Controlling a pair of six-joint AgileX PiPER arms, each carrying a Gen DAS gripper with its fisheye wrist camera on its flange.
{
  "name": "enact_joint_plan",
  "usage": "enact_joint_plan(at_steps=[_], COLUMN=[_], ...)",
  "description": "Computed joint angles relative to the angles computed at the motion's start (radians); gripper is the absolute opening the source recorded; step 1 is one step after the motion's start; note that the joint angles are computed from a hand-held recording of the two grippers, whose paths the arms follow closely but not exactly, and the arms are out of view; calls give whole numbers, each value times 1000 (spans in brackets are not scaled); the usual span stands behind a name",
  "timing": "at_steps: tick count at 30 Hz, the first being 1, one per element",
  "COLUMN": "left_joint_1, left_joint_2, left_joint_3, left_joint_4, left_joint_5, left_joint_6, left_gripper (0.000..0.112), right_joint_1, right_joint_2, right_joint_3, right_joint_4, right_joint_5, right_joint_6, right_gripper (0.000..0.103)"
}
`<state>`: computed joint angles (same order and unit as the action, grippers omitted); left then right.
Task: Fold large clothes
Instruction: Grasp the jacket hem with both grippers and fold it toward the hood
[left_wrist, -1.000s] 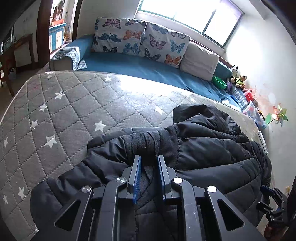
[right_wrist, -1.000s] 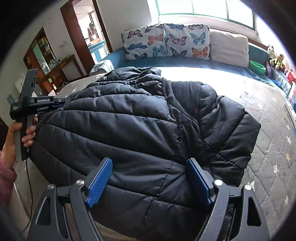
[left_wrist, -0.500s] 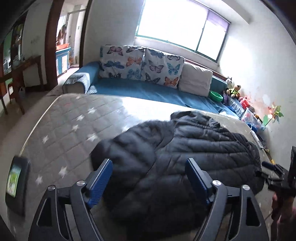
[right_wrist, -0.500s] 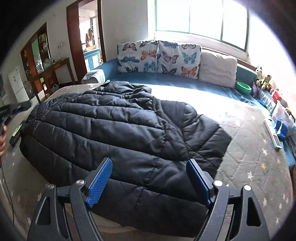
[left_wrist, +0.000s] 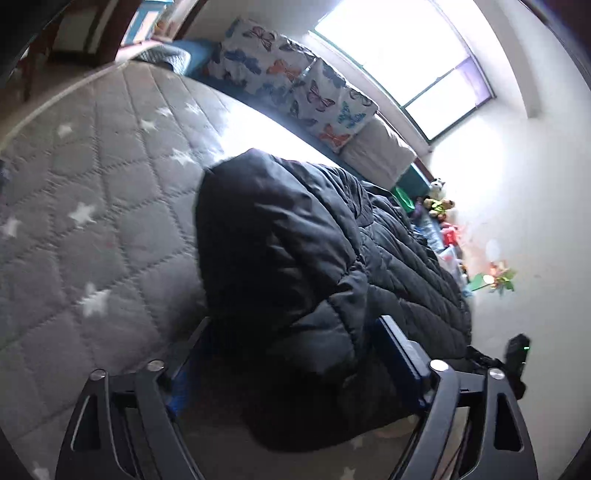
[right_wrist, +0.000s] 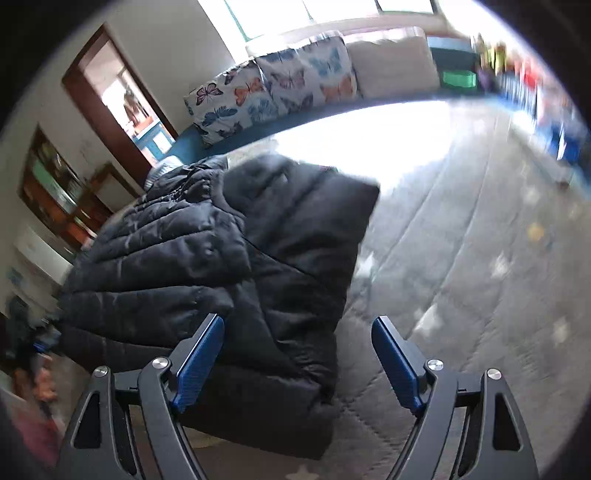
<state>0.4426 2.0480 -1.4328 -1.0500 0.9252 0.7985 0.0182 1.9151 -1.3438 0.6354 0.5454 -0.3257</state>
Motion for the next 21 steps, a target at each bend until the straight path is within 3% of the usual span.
enact_joint_plan(at_steps=[3, 7, 13, 21], left_joint_1=[10, 16, -25, -71], left_joint_2=[33, 101, 183, 337], left_joint_3=[-22, -104, -270, -585], left_joint_4=[-35, -28, 75, 213], left_joint_5=[23, 77, 128, 280], left_joint_6=[18, -25, -138, -379], left_gripper=[99, 103, 103, 103], right_joint_1=[-54, -69, -50, 3], right_joint_2=[61, 141, 226, 331], right_joint_3=[-36, -116, -262, -514], right_joint_4=[196, 261, 201, 4], right_joint_5=[81, 156, 236, 420], right_joint_6=[-138, -172, -96, 78], right_gripper=[94, 99, 103, 103])
